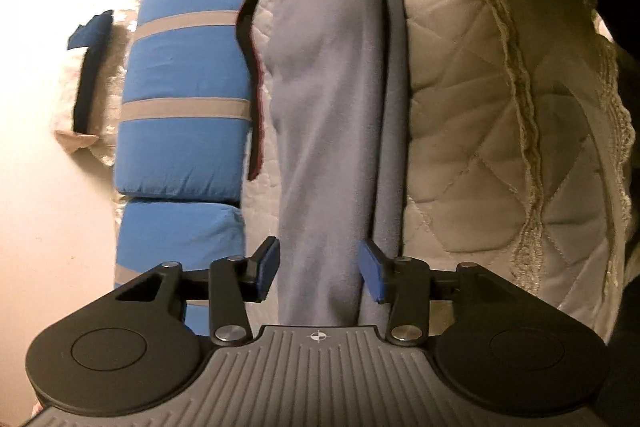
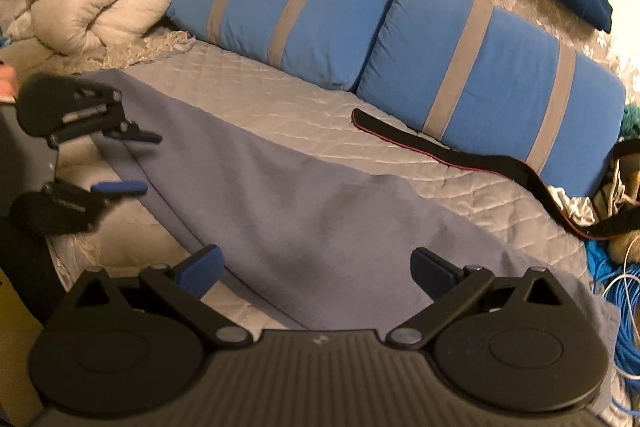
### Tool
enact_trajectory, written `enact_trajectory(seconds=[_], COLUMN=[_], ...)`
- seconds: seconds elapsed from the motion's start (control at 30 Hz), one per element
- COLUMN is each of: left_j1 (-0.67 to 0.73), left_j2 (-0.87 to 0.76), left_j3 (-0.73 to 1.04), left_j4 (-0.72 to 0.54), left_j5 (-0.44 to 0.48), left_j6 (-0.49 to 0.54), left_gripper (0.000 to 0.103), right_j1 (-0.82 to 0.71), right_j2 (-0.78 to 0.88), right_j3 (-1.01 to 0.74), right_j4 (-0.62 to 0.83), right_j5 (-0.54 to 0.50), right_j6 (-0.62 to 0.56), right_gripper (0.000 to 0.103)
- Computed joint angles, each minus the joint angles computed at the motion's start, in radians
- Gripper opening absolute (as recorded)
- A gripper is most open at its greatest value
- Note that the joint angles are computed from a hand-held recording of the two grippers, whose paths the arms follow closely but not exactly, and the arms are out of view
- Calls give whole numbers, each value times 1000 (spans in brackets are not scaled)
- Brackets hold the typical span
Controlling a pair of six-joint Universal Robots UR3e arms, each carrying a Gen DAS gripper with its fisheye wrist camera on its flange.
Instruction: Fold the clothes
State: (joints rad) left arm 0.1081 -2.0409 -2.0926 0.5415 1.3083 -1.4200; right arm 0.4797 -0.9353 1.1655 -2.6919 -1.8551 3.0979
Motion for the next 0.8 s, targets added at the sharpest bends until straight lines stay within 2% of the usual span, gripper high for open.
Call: enact_trajectory(seconds=[0.13,0.37,0.4,0.43,0.5,0.7,0.8], left_j1=[-20,-53,-56,-57,-64,-44,-29], left_j2=[-24,-113,-130,-143,-155,-59,-27], left_j3=[38,95,103,107,103,2,-44], left_j4=[-38,27,45,62,89,35,28], left_j5=[24,63,62,59,67,58,43], left_j6=[23,24,26,31,42,83,103], left_gripper=[42,42,40,22,5,3,3], right_j1=[2,-8,-6,-3,1,-2,2], right_j2=[-12,-33,-29,-26,-21,-13,24], right_j3=[17,49,42,37,31,26,-39], right_j4=[5,1,7,10,11,8,56], right_j5=[-23,17,18,16,11,18,-5], right_j6=[27,66,71,73,75,92,122], right_gripper=[103,103,103,103,103,103,103])
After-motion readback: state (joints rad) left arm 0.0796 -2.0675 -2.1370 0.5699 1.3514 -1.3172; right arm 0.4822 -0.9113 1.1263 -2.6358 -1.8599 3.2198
